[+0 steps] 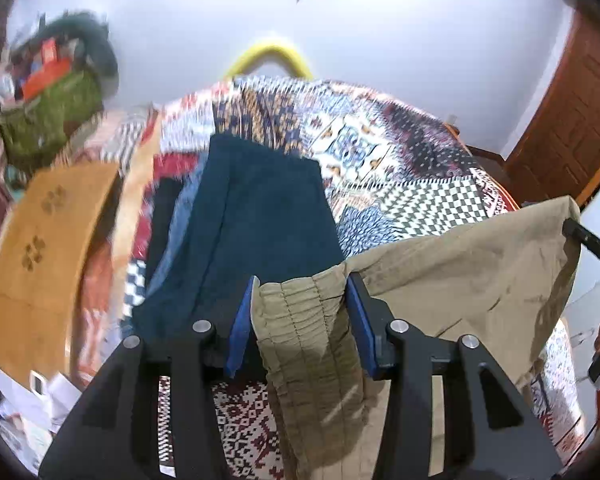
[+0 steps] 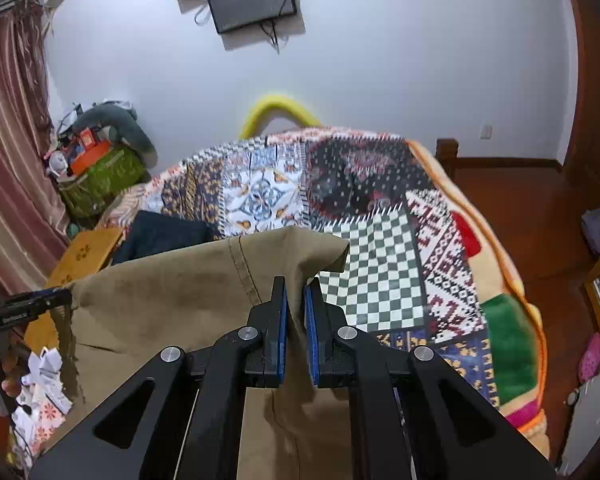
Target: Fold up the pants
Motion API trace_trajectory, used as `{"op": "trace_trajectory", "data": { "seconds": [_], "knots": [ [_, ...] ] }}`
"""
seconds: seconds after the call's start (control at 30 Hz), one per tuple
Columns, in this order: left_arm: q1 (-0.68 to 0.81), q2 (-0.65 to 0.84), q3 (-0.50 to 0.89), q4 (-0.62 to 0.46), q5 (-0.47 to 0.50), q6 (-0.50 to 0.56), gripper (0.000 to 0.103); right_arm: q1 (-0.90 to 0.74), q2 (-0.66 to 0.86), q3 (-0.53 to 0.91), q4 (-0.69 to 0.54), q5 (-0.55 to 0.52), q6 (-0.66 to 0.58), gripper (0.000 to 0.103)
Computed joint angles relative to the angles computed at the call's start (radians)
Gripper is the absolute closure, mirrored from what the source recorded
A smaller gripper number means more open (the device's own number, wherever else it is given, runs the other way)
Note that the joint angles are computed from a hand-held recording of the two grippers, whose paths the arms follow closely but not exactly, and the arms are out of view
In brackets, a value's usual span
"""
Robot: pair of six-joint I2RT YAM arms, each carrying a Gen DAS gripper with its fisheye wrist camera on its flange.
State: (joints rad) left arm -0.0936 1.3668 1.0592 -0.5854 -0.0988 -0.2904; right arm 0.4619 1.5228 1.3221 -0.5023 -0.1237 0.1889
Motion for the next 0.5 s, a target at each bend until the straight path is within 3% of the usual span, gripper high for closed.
{"op": "trace_trajectory", "data": {
  "seconds": [0.27,0.5],
  "knots": [
    [-0.142,-0.193,-0.077,-0.081,-0.122,-0.009,0.058,-0.009,-0.196,-0.116,-0.063,-0.030,-0.002,0.095],
    [-0.344,-0.353,-0.133,-0.194,-0.267,-0.095,0.058,0.015,-0.427,-0.271,-0.139,-0.016,0.010,0.095]
  ]
}}
